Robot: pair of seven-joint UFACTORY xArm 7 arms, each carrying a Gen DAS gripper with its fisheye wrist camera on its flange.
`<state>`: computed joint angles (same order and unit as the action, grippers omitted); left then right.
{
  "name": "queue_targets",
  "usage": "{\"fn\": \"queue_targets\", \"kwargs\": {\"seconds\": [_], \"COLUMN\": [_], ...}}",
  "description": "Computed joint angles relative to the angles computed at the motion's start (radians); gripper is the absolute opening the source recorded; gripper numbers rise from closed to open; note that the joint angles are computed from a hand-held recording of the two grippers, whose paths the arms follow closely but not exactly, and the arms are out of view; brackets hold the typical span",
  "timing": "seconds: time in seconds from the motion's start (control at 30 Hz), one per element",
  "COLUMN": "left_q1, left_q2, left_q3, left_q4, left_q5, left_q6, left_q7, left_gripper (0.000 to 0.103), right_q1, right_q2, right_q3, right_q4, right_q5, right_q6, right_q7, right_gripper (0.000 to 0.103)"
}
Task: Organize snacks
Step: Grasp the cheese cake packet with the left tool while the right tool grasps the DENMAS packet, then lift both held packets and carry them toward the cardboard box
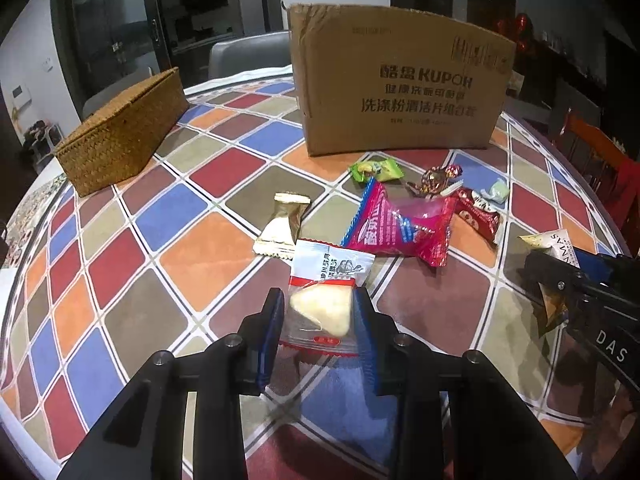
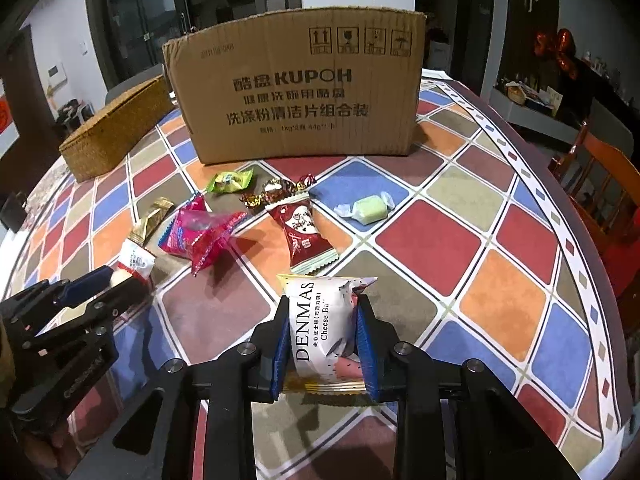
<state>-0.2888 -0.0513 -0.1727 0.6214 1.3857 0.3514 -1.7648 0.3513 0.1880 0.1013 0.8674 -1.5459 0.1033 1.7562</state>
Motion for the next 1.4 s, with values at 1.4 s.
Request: {"fn": "queue_targets", "kwargs": {"seconds": [1.4], "left_q1": [0.051], "left_q2": [-0.175], "left_q3": [-0.109], "left_q4": [0.017], "left_q5": [-0.283], "left_q6": [0.1], "left_q7": [0.223], "left_gripper": [0.035], "right_q1": [-0.065], "right_q2": [-0.142], "right_q3": [0.011], "right_q4": [-0.011], "right_q5": [0.048], "right_q6": [-0.057], "right_q7": [-0.073], "right_gripper": [0.031]}}
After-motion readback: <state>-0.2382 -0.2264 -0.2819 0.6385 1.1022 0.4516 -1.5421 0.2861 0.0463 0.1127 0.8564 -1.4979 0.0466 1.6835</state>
